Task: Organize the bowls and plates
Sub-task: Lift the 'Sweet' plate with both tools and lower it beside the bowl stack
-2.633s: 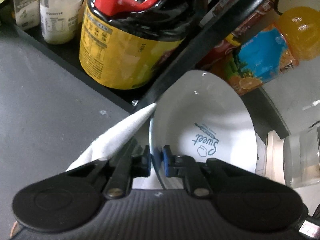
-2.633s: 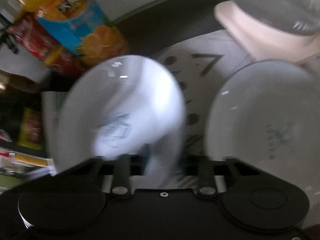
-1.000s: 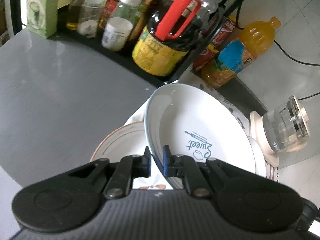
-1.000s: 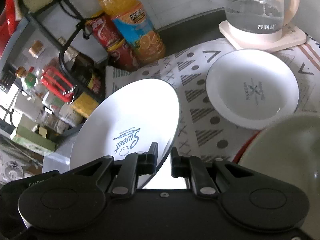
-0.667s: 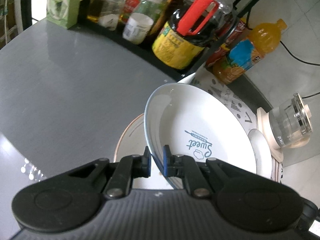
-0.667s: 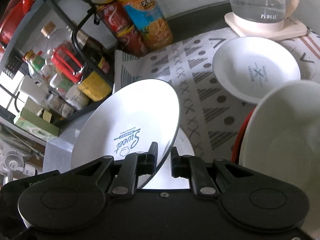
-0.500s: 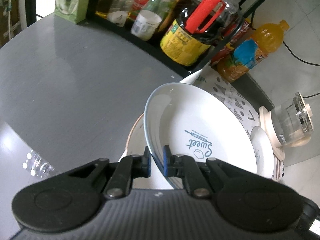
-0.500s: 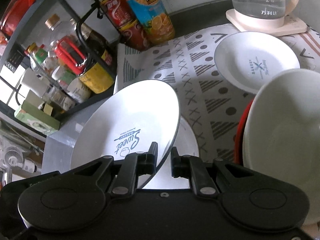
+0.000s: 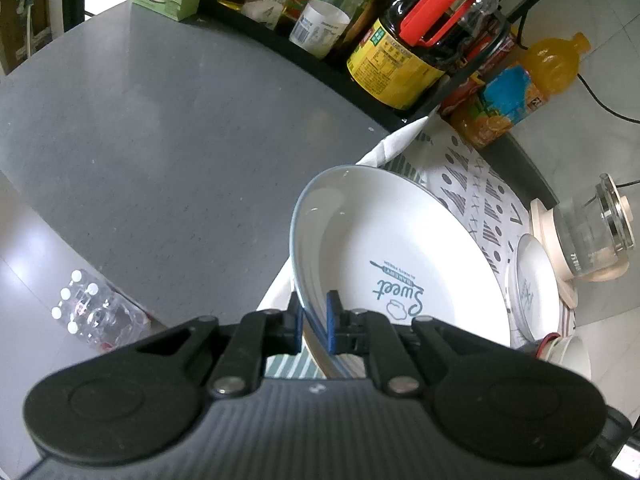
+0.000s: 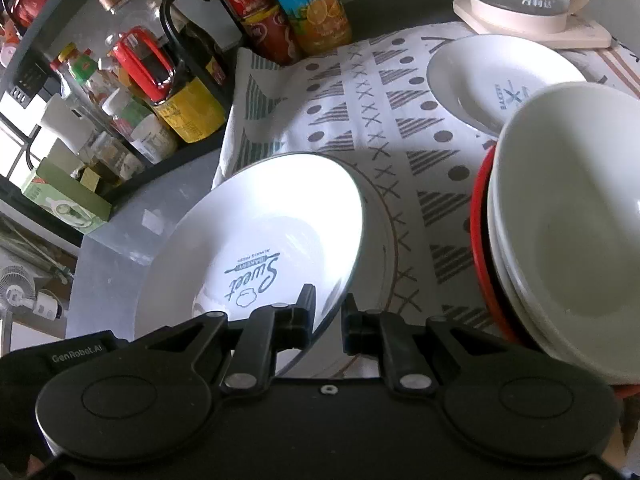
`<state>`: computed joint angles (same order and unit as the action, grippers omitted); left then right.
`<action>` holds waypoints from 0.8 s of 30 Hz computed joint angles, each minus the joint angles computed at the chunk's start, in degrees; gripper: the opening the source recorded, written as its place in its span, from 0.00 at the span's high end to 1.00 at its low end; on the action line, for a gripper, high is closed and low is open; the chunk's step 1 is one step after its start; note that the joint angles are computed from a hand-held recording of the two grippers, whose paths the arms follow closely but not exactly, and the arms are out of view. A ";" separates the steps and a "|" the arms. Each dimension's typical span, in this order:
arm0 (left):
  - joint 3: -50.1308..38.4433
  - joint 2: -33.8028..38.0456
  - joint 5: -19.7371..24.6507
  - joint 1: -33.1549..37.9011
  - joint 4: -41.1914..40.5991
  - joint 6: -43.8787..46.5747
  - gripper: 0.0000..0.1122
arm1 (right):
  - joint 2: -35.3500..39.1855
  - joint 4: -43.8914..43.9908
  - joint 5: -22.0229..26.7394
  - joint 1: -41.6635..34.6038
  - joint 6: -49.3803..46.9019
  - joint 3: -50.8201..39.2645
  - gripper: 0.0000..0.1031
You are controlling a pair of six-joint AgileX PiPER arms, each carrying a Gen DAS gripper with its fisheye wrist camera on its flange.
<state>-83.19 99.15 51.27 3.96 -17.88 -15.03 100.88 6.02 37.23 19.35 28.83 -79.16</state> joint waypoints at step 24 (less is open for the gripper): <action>-11.25 7.56 9.83 -1.81 1.61 0.79 0.85 | -0.44 -7.15 0.70 0.80 8.48 1.57 0.89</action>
